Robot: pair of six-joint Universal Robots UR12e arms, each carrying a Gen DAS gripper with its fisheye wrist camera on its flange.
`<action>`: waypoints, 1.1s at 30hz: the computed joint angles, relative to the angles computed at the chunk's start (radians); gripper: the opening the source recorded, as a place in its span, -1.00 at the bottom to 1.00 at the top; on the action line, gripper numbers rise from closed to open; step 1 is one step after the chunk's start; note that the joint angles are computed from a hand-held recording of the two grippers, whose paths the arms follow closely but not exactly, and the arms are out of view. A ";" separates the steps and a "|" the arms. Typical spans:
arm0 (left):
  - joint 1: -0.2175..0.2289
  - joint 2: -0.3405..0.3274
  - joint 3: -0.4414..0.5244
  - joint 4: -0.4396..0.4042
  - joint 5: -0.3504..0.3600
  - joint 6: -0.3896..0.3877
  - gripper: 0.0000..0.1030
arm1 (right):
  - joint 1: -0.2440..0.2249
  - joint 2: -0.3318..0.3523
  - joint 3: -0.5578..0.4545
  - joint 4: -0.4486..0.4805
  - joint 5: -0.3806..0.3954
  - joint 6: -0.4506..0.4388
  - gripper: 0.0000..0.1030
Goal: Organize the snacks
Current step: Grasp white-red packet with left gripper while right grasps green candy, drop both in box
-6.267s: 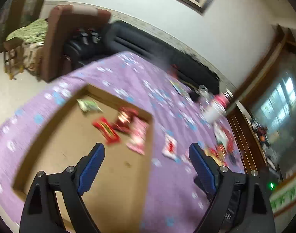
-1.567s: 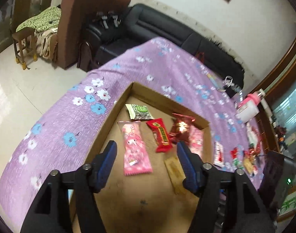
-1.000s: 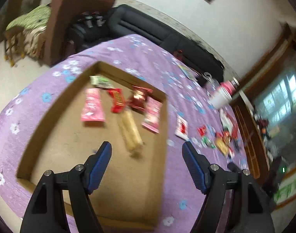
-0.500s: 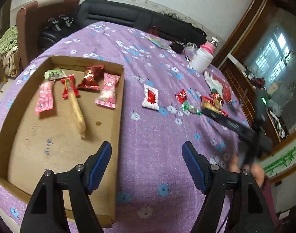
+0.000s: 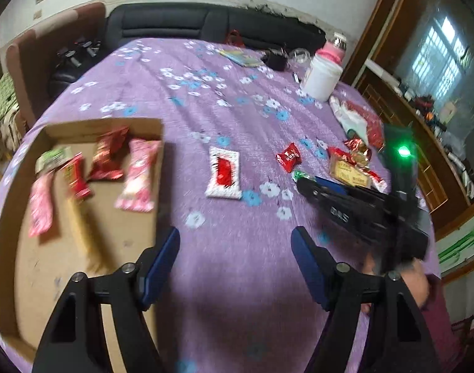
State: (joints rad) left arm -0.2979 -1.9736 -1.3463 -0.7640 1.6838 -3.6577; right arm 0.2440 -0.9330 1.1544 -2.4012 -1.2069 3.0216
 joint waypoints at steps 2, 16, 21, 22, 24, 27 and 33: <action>0.001 -0.035 0.054 -0.048 0.001 0.029 0.02 | -0.009 0.002 -0.007 0.018 0.028 0.017 -0.56; 0.003 -0.204 0.271 -0.252 0.151 0.126 -0.45 | -0.036 0.007 -0.018 0.035 0.121 0.089 -0.55; 0.006 -0.165 0.216 -0.179 0.106 0.077 -0.46 | -0.040 0.004 -0.008 0.015 0.149 0.101 -0.55; 0.005 -0.156 0.205 -0.162 0.098 0.071 -0.46 | -0.043 0.004 -0.007 0.011 0.163 0.106 -0.55; 0.003 -0.124 0.164 -0.105 0.072 0.054 -0.46 | -0.047 0.001 0.000 -0.007 0.186 0.116 -0.55; 0.001 -0.083 0.113 -0.041 0.041 0.031 -0.46 | -0.051 -0.004 0.009 -0.027 0.209 0.126 -0.55; -0.003 0.029 -0.028 0.062 0.067 -0.024 -0.45 | -0.049 -0.015 0.031 -0.062 0.235 0.127 -0.55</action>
State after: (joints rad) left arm -0.3008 -1.9446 -1.3742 -0.7023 1.7508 -3.6816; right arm 0.1953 -0.9483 1.1856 -2.4632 -0.9721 3.1481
